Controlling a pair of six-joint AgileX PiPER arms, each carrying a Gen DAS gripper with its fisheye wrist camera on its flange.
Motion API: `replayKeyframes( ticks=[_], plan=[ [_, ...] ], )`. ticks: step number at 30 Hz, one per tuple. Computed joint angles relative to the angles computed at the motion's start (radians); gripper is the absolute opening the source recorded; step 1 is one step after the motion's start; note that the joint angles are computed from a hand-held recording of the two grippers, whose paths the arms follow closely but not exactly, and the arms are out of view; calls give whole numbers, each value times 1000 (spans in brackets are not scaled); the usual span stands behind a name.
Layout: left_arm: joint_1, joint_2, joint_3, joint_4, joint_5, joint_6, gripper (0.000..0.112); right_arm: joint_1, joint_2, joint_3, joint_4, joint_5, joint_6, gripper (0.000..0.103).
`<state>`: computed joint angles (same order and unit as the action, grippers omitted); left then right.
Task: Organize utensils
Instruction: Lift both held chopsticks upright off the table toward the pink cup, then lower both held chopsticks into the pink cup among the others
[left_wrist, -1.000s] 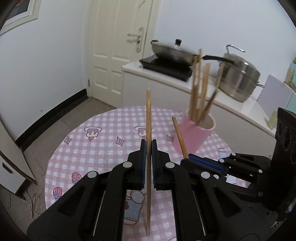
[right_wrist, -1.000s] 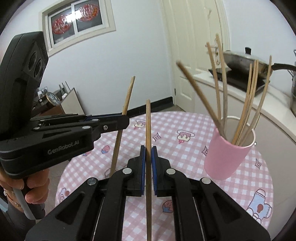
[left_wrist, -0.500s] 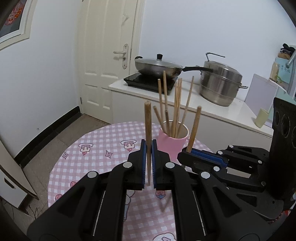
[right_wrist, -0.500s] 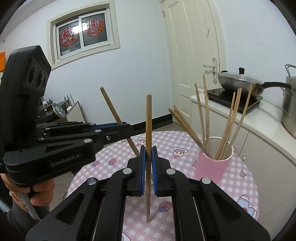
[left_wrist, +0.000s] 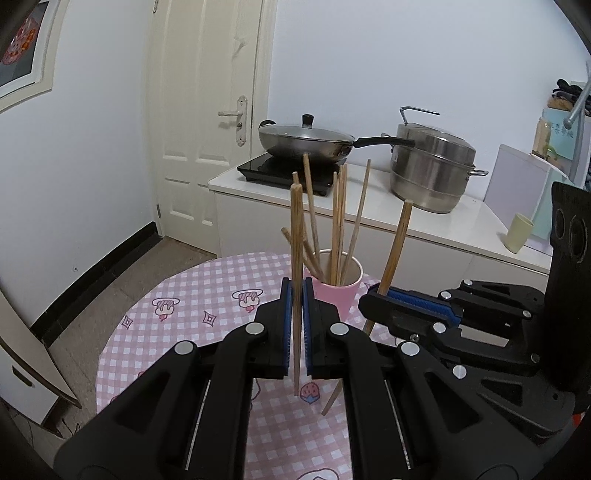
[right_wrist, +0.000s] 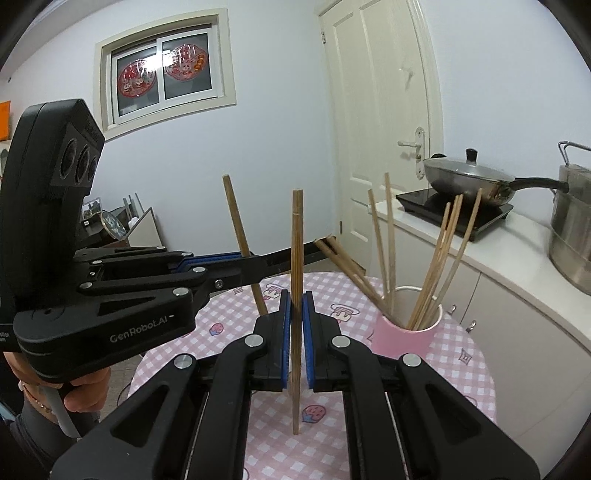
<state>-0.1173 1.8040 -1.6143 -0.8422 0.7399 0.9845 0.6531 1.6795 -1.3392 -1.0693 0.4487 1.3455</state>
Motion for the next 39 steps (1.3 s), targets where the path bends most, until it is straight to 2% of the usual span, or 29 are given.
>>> replayKeyframes(
  ticks=[13,18,24,30,33,35,39],
  plan=[
    [-78,-36,-103,53,33,-73,6,-13,-101,-14,-16,117,-72,5],
    [-115,-30,-212,94,52,-154,6,-34,-135,-40,-29,176,-102,5],
    [-183,33,-398,178,70,-284,6,-80,-130,-61,-82,198,-73,5],
    [-262,122,-481,298,-47,-403,6,-139,-116,-39,-165,141,41,5],
    [-270,178,-524,298,-61,-426,6,-176,-100,-30,-209,97,115,5],
    [-282,206,-517,321,-123,-445,6,-198,-88,-29,-233,70,155,5],
    [-280,281,-589,338,-106,-492,6,-219,-71,-29,-271,39,214,5]
  ],
)
